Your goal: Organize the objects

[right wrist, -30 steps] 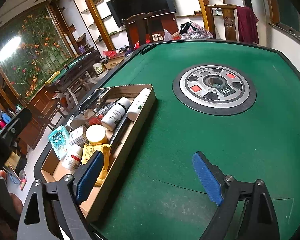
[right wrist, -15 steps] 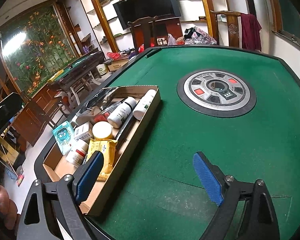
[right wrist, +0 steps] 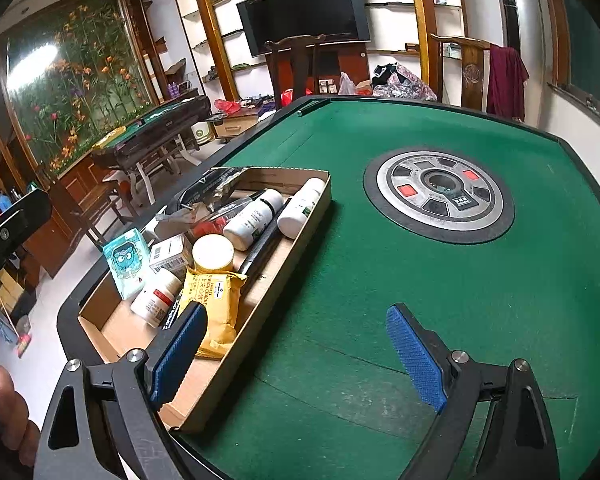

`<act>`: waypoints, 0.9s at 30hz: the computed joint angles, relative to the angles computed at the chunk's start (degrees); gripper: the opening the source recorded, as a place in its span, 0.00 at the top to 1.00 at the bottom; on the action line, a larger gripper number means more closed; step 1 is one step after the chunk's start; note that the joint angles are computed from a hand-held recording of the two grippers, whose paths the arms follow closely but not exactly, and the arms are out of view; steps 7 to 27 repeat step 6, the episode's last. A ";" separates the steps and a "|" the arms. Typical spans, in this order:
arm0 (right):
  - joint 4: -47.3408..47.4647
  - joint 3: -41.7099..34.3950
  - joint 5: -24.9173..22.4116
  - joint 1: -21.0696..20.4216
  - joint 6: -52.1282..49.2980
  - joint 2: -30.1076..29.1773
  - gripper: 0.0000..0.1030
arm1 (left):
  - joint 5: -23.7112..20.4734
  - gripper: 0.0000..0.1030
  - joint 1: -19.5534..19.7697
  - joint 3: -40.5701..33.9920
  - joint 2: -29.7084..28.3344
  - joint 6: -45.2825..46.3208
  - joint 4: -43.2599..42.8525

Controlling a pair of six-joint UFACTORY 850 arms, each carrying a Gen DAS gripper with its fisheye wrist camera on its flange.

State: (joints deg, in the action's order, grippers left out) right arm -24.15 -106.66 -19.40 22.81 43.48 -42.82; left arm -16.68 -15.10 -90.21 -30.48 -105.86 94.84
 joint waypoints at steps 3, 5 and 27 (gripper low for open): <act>-3.51 -0.20 -0.61 0.53 2.56 -0.10 0.08 | -1.30 0.00 -0.11 0.28 0.17 -0.84 0.75; -5.74 -0.37 -1.07 0.96 4.04 -0.18 0.08 | -2.00 0.00 -0.22 0.24 0.10 0.35 -0.59; -6.44 -0.43 -1.25 1.12 4.43 -0.21 0.08 | -1.82 0.00 -0.23 0.28 0.12 0.64 -0.81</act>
